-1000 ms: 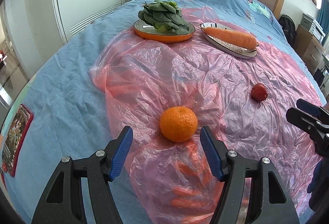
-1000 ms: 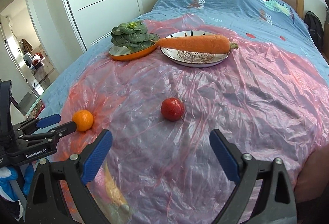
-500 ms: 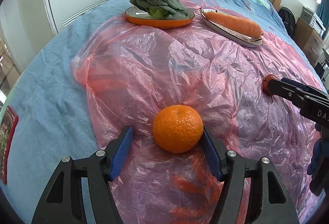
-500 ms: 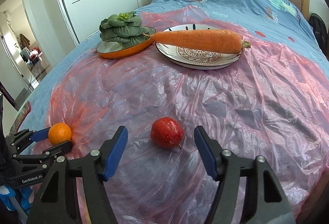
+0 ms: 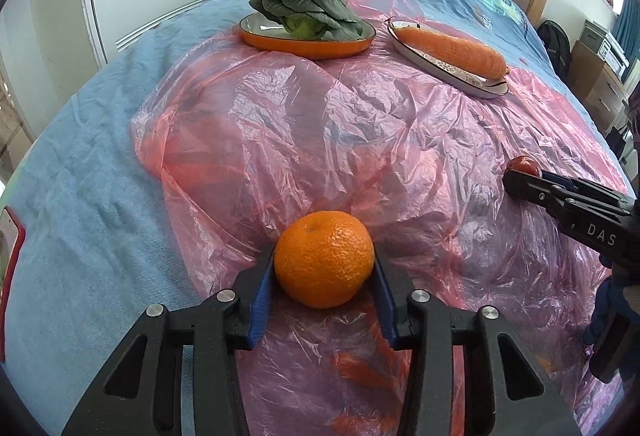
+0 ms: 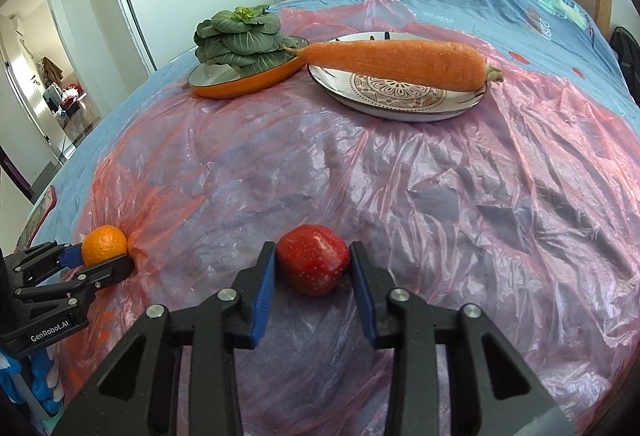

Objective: Organize fruits
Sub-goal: 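Grasp the orange with the left gripper while the right grasps the red apple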

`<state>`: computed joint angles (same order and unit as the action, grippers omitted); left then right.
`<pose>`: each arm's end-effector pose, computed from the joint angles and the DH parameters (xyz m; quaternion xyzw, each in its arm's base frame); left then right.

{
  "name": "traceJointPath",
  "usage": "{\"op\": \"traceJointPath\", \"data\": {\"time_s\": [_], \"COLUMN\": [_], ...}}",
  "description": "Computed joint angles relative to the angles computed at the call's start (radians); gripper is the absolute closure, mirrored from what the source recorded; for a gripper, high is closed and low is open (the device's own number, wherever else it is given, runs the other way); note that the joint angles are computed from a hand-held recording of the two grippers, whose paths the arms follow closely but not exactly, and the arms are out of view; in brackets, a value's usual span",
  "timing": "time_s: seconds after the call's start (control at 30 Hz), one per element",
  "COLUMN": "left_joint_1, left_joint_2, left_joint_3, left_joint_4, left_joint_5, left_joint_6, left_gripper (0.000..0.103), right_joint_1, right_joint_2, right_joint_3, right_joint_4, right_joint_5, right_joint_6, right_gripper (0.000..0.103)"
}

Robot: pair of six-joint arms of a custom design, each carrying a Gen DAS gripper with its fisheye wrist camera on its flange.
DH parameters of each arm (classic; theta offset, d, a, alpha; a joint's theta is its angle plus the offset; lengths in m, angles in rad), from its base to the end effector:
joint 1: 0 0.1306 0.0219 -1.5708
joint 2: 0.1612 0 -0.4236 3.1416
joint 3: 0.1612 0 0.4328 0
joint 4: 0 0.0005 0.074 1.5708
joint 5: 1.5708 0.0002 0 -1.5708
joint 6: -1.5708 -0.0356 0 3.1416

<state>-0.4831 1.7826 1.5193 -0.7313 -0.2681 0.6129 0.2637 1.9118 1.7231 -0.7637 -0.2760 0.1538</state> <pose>0.5824 -0.2954 0.3215 -0.0995 0.9457 -0.0373 0.3071 0.6865 0.1949 0.3324 -0.2365 0.9144 0.1474 0.2937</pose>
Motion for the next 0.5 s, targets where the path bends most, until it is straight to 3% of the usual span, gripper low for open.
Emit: {"op": "traceJointPath", "data": {"time_s": [0.5], "left_joint_1": [-0.017], "left_joint_2": [-0.054], "left_joint_3": [-0.011], "left_joint_4": [-0.034], "left_joint_5": [-0.032], "left_joint_6": [0.034], "left_gripper": [0.065], "right_joint_1": [-0.005], "right_joint_2": [-0.082], "right_joint_3": [-0.047], "right_joint_4": [-0.009], "right_joint_5": [-0.022], "right_joint_6": [-0.01], "right_gripper": [0.071]}}
